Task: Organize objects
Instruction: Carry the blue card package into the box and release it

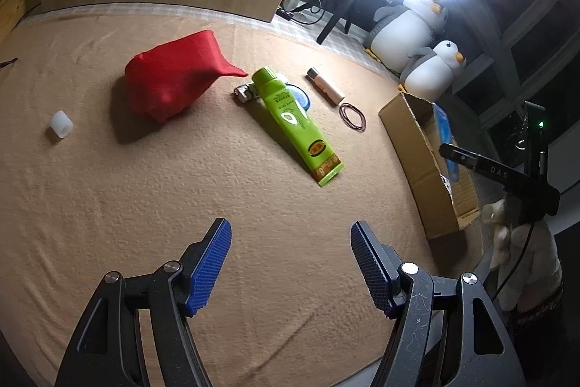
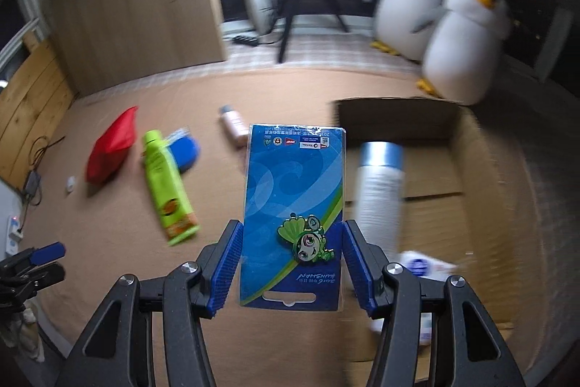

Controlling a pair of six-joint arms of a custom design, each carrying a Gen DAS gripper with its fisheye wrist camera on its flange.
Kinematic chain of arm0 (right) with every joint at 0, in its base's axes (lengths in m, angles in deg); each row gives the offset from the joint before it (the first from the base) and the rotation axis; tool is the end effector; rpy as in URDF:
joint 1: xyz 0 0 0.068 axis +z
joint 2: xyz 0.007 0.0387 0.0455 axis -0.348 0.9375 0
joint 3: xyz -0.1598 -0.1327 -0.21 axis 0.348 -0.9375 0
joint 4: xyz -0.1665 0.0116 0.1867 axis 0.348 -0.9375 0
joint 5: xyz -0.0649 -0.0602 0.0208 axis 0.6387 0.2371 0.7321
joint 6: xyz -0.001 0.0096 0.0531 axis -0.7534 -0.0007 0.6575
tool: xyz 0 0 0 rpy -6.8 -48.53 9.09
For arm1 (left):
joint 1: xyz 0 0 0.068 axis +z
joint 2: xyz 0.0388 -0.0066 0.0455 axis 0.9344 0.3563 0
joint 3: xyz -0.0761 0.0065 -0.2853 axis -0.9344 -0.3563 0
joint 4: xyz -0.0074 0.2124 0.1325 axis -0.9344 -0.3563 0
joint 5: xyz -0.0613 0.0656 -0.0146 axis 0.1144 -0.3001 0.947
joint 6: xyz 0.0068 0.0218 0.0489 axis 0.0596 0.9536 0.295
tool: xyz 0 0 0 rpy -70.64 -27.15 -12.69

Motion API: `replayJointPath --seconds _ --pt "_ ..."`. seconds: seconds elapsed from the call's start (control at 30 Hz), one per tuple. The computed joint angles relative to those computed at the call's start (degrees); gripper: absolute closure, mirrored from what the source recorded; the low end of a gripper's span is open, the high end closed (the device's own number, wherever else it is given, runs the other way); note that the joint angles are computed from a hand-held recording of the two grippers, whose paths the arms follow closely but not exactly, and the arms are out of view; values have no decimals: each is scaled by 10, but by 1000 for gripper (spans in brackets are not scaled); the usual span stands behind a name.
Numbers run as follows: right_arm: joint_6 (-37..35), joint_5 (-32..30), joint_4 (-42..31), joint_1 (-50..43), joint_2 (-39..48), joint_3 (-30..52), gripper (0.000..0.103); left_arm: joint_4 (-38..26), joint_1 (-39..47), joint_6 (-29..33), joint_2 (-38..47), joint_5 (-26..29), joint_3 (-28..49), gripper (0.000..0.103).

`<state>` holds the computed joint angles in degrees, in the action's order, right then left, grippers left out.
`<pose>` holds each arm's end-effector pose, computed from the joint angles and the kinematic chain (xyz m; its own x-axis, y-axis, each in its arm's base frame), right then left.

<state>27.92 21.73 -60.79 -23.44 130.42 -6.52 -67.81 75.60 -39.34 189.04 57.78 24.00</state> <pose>0.2788 -0.0190 0.2708 -0.7792 0.3856 -0.4941 0.4033 0.9120 0.0757 0.3587 0.0204 0.2158 -0.8915 0.1065 -0.4403 0.3180 0.8393 -0.4410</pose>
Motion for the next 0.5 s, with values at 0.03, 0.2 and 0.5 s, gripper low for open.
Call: replayJointPath --seconds 0.03,0.2,0.5 --pt "-8 -1 -1 -14 -2 -1 52 2 -3 -3 -2 -1 -3 31" --pt "-25 11 -3 -83 -18 -23 52 14 -16 -17 -11 -9 -16 31" --pt "-62 -10 9 -175 -17 -47 52 21 -26 -28 -21 -20 -26 31"
